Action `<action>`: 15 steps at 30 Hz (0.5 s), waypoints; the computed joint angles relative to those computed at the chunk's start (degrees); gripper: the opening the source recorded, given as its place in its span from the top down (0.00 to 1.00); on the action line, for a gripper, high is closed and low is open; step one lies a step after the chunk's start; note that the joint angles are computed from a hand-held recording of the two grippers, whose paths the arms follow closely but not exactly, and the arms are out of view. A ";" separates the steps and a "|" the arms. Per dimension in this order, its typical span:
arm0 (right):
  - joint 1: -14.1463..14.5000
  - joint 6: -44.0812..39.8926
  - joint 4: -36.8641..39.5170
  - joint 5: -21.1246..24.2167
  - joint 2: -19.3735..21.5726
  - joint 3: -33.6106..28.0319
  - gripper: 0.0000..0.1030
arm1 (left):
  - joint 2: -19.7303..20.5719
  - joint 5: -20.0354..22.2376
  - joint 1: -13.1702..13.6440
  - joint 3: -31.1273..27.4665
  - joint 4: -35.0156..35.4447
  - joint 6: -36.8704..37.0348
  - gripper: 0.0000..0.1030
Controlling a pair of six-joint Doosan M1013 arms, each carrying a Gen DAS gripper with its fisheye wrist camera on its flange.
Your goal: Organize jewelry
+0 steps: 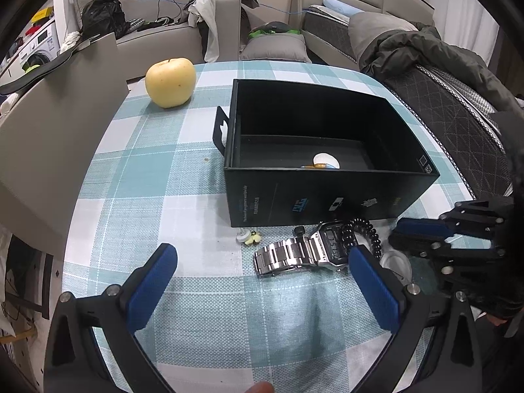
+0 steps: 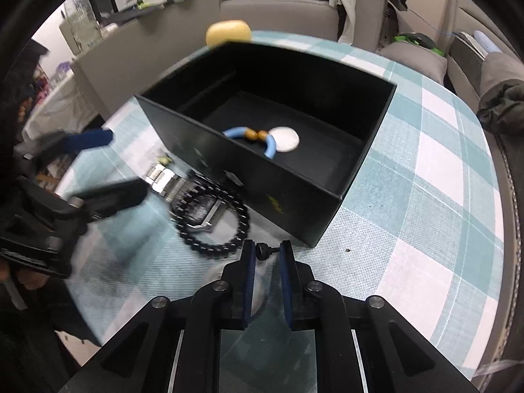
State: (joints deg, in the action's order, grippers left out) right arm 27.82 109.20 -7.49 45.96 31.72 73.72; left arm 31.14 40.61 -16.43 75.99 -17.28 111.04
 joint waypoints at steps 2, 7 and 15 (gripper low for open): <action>-0.33 -1.51 2.78 -3.20 -1.52 1.54 0.87 | 0.09 0.56 -0.09 -0.10 0.04 0.25 0.01; -0.41 -1.74 3.98 -8.56 -4.02 3.83 0.87 | 0.44 1.99 -0.38 -0.29 0.97 0.55 0.01; -0.74 -0.57 3.74 -9.21 -4.29 4.19 0.87 | 1.27 4.48 0.12 -1.59 -1.05 0.07 0.06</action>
State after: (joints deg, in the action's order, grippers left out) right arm 27.08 108.63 -3.76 36.75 27.43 77.91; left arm 32.41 45.09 -16.31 74.40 -18.33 111.11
